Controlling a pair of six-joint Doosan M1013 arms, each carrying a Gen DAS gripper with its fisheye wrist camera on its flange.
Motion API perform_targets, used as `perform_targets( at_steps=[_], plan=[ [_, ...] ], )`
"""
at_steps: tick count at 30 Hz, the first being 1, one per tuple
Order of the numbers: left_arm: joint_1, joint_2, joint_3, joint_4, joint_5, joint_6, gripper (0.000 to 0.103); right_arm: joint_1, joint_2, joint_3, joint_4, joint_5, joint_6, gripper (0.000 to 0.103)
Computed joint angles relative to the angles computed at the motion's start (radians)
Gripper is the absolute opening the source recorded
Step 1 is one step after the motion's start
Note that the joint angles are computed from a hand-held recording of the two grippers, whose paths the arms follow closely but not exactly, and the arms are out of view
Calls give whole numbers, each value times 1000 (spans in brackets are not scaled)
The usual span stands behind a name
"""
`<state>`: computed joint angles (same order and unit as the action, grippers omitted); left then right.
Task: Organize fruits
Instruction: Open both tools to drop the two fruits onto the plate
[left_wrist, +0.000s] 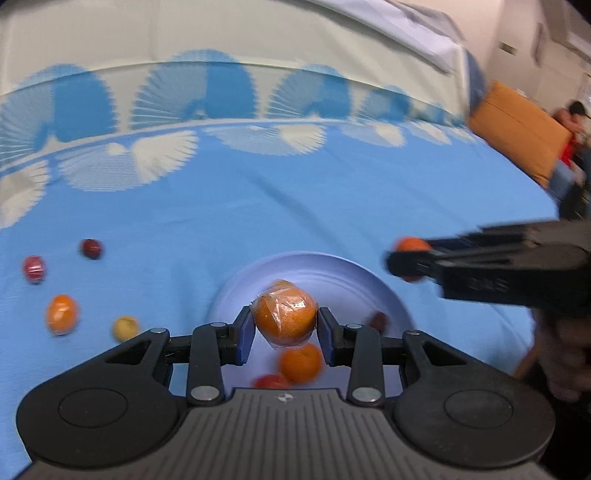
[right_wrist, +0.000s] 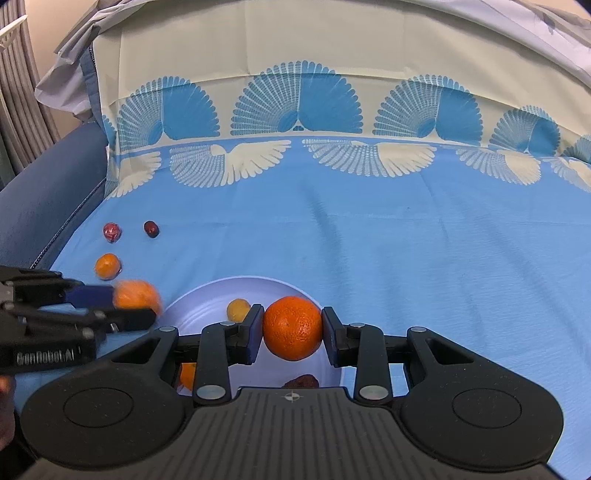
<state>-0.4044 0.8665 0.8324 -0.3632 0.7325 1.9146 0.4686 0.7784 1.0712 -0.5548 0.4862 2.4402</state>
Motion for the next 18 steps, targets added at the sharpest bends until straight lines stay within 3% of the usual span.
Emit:
perform_targets(
  at_steps=[5,10,12,15,18],
  plan=[
    [-14,6,0,-47,71,155,40,0,6,-12,48,12,-58,35],
    [-25,5,12,-16,80,192,42,-1,13,-26,111,29,-121,37],
    [-24,6,12,-13,64,184,47,-1,16,-34,137,42,-142,38],
    [-17,8,5,-26,55,153,51,1,17,-36,122,48,-130,52],
    [-15,8,1,-7,45,124,51,2,18,-36,105,50,-105,55]
  ],
)
